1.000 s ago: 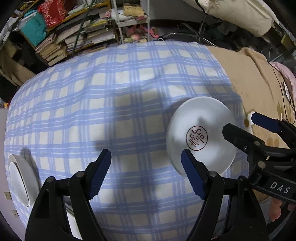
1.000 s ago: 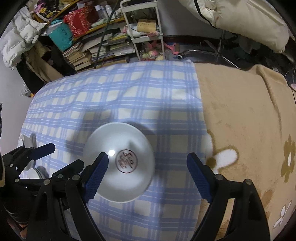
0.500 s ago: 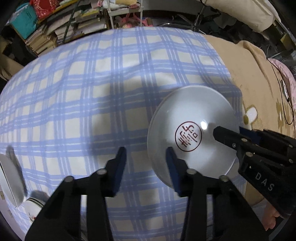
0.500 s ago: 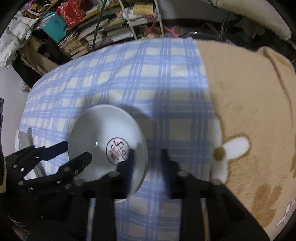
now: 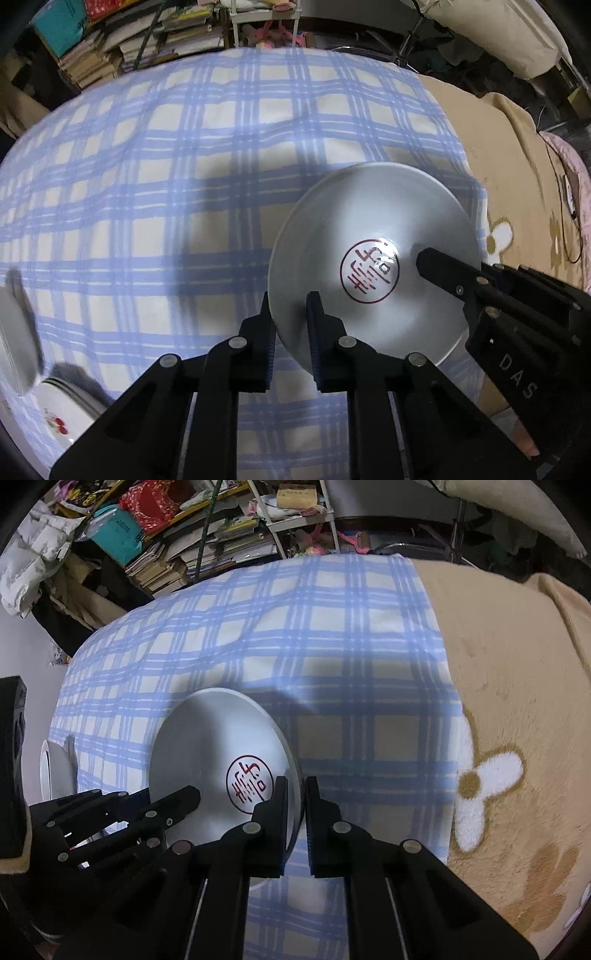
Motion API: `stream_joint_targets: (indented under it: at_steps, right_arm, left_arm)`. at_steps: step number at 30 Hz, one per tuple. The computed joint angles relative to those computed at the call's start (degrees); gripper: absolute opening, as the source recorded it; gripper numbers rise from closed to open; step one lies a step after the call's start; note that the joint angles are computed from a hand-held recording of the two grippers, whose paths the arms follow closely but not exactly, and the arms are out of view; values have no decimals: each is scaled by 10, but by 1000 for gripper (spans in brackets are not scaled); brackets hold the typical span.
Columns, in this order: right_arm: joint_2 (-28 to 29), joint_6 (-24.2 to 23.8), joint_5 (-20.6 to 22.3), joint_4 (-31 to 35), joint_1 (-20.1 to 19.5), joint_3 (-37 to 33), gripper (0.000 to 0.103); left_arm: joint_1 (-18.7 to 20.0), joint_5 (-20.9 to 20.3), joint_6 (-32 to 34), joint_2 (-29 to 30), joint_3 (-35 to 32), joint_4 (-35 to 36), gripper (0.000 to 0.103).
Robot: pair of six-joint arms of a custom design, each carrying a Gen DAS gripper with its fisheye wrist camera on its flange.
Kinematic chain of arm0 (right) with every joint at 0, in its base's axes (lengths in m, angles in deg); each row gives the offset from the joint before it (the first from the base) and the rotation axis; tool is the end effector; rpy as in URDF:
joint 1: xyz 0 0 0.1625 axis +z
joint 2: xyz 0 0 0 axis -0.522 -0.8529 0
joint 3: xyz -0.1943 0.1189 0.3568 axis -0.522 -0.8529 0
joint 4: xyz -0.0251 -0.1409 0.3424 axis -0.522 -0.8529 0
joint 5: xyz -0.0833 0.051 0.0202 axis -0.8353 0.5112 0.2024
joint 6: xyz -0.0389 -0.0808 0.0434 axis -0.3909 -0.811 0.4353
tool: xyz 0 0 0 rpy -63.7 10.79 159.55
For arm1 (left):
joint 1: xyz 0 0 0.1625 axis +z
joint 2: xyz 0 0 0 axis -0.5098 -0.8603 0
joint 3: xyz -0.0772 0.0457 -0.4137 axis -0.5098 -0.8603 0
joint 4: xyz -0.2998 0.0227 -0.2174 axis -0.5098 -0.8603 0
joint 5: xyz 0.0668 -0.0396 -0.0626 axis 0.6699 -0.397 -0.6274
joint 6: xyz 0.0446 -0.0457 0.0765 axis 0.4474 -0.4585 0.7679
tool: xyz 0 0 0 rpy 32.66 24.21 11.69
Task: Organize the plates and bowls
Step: 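Close both tools on the red-stamped bowl rim and lift it, then carry the red-stamped bowl with both tools over the stacked bowls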
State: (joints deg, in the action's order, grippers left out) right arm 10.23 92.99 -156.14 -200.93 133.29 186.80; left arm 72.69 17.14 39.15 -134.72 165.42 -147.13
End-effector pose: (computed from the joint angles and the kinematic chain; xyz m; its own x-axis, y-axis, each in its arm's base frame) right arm 0.1406 -0.3320 0.0835 -0.7882 0.4517 0.4180 0.1953 0.8277 -0.5261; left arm -0.1815 -0.4035 0.0703 -0.5920 0.6413 -0.4881 0.5613 0.7627 0.3213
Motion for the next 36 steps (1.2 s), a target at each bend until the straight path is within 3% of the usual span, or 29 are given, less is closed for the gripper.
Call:
stream_joint_targets:
  at_steps: [13,36]
  right_arm:
    - [6,22,-3,66,73,-72,11]
    - [119,28,18,216,168,-285,10]
  left_arm:
    - [16,44,16,-109,-8,50,16]
    - [120,114,64,-228,-63,121,17]
